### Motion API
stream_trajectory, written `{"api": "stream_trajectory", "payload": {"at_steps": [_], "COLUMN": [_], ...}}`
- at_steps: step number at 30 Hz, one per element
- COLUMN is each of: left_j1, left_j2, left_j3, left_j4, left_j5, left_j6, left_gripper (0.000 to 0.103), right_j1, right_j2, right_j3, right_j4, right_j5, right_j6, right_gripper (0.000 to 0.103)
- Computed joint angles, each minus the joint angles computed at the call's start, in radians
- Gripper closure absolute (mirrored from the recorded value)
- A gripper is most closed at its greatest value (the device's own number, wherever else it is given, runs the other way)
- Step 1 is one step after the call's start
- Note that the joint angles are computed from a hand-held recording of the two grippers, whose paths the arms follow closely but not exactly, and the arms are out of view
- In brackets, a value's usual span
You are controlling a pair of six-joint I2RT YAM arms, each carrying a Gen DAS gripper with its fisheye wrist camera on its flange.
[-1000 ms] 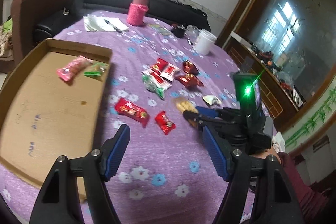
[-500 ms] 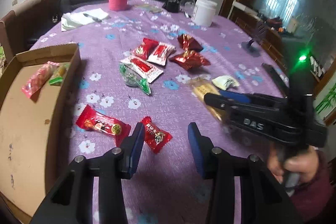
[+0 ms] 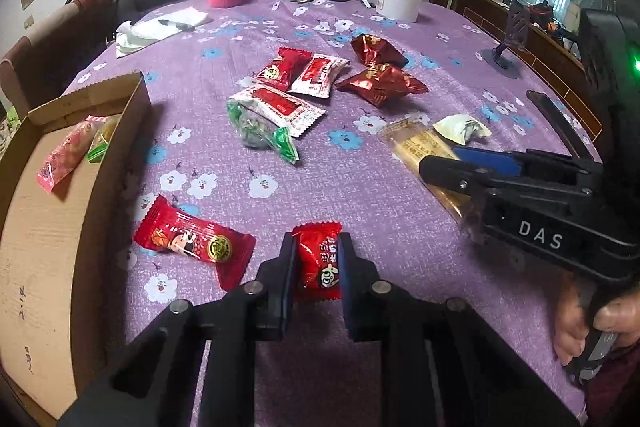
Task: Organize snacks
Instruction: 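Grasp the small red candy with the left gripper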
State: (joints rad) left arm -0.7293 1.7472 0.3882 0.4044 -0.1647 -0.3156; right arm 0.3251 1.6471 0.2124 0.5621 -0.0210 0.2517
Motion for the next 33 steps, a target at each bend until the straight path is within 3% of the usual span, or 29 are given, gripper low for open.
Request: {"api": "stream_trajectory", "payload": {"at_steps": [5, 6, 7, 14, 15, 16, 18, 21, 23, 24, 25, 29, 33], "left_j1": [0.039, 0.044, 0.057, 0.177, 0.195, 0.214, 0.249, 0.306, 0.353, 0.405, 0.444, 0.709, 0.997], "left_j2": [-0.109, -0.143, -0.189, -0.49, -0.532, -0.58, -0.672, -0.8, -0.89, -0.966, -1.009, -1.146, -1.059], "left_j3": [-0.074, -0.091, -0.112, -0.235, -0.249, -0.267, -0.296, -0.322, -0.332, -0.336, -0.338, -0.323, -0.269], "left_j4": [0.034, 0.03, 0.022, -0.077, -0.097, -0.117, -0.168, -0.257, -0.33, -0.396, -0.435, -0.614, -0.674], "left_j5": [0.068, 0.076, 0.094, 0.192, 0.206, 0.223, 0.251, 0.288, 0.318, 0.353, 0.381, 0.578, 0.76], "left_j6": [-0.037, -0.045, -0.053, -0.054, -0.053, -0.054, -0.045, -0.022, 0.0, 0.022, 0.041, 0.181, 0.376], "left_gripper": [0.085, 0.085, 0.085, 0.085, 0.085, 0.085, 0.085, 0.085, 0.085, 0.085, 0.085, 0.085, 0.085], "right_j1": [0.003, -0.006, -0.023, -0.081, -0.067, -0.045, 0.014, 0.077, 0.158, 0.201, 0.213, 0.225, 0.22], "right_j2": [-0.011, -0.02, -0.037, -0.044, -0.05, -0.051, -0.027, 0.02, 0.038, 0.041, 0.035, 0.007, -0.104], "right_j3": [-0.017, -0.026, -0.042, -0.072, -0.071, -0.06, -0.038, 0.017, 0.058, 0.076, 0.079, 0.076, 0.042], "right_j4": [0.024, 0.038, 0.055, 0.13, 0.123, 0.097, 0.075, 0.013, -0.057, -0.096, -0.11, -0.161, -0.208], "right_j5": [0.003, -0.005, -0.024, -0.136, -0.122, -0.1, -0.023, 0.05, 0.172, 0.246, 0.247, 0.249, 0.211], "right_j6": [0.013, 0.016, 0.015, 0.017, 0.016, 0.012, 0.014, 0.005, 0.01, 0.018, 0.026, 0.064, 0.105], "right_gripper": [0.071, 0.085, 0.091, 0.09, 0.081, 0.058, 0.034, 0.034, 0.047, 0.062, 0.067, 0.068, 0.067]}}
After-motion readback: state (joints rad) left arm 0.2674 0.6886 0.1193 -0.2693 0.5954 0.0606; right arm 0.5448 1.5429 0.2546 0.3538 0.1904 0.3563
